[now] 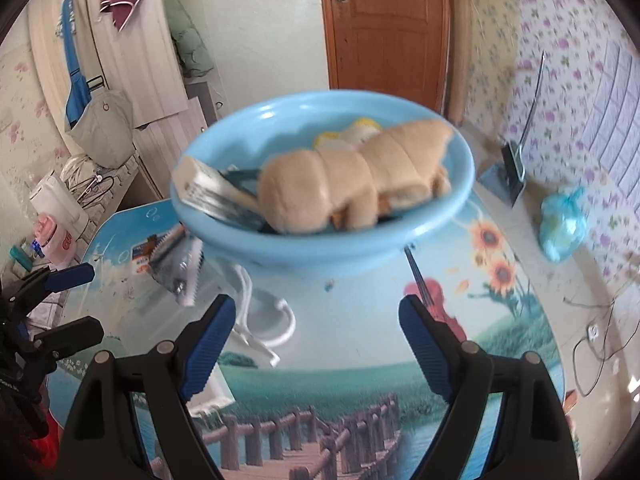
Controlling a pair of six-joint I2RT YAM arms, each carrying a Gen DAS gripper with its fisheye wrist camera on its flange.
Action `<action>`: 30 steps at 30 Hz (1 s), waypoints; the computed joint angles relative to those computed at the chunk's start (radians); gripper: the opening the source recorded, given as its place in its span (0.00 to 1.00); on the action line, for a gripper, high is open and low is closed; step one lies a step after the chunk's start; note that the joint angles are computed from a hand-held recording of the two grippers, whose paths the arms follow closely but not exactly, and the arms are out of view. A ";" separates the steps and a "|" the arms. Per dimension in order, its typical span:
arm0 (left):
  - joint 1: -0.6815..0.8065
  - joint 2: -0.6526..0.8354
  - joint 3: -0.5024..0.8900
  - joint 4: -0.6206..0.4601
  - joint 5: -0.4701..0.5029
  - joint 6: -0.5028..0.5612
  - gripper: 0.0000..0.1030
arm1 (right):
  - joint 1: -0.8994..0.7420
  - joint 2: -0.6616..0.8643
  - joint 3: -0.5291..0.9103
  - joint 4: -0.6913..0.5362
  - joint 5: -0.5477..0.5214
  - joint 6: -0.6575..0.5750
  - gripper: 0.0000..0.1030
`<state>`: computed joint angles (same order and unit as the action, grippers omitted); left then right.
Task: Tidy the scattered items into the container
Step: 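Withdraw both grippers from the basin toward the clear plastic box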
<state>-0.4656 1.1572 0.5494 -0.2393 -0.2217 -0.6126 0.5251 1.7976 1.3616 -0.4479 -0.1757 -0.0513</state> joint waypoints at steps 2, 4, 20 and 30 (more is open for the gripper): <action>-0.010 0.012 -0.001 -0.005 -0.003 -0.012 0.96 | -0.012 -0.009 -0.016 0.004 -0.016 -0.006 0.82; -0.020 0.027 0.001 -0.006 -0.004 -0.022 0.96 | -0.019 -0.015 -0.029 0.011 -0.029 -0.013 0.82; 0.009 0.144 0.024 0.040 0.041 0.001 0.96 | -0.007 0.007 -0.023 -0.044 -0.129 -0.044 0.82; -0.004 0.161 0.026 0.038 0.069 0.020 0.62 | 0.051 -0.038 -0.066 -0.063 -0.130 -0.127 0.82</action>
<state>-0.4697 1.3187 0.5754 -0.2011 -0.1523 -0.5927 0.5760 1.7595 1.2959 -0.5110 -0.3057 -0.1780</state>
